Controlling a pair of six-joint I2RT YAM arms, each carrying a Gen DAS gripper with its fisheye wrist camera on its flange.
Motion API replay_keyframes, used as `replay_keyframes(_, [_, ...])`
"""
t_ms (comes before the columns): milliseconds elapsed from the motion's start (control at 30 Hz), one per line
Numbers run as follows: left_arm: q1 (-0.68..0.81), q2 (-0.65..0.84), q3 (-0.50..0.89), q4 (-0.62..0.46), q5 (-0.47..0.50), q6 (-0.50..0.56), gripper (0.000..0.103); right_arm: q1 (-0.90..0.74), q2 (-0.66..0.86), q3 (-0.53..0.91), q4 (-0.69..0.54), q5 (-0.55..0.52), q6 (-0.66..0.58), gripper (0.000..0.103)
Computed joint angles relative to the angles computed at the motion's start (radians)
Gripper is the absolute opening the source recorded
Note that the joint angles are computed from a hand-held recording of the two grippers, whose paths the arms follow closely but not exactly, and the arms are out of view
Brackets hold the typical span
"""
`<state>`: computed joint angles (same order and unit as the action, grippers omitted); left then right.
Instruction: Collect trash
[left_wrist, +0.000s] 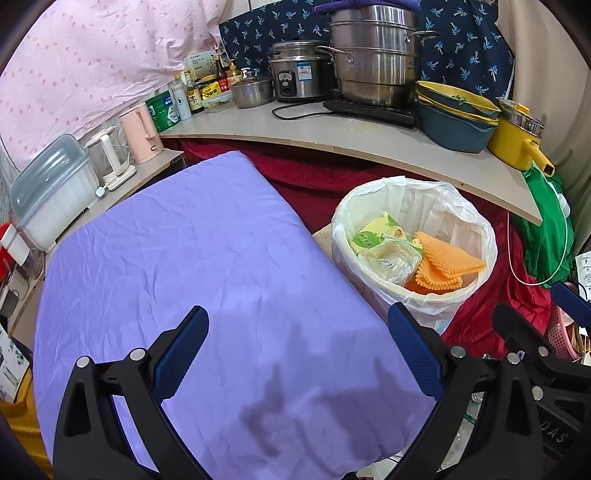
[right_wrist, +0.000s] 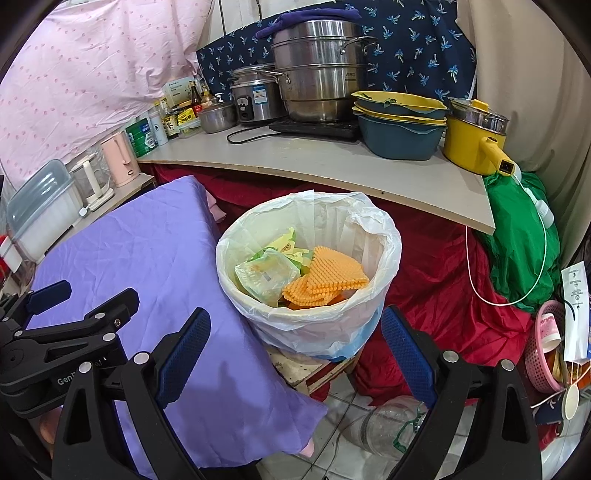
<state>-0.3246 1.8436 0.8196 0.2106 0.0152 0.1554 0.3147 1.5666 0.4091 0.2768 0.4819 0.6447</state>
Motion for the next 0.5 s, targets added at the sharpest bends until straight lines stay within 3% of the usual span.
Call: replay_keyframes(500, [0.023, 0.008, 0.002, 0.001, 0.008, 0.002, 0.093, 0.002, 0.005, 0.004, 0.000, -0.002, 0.001, 0.090])
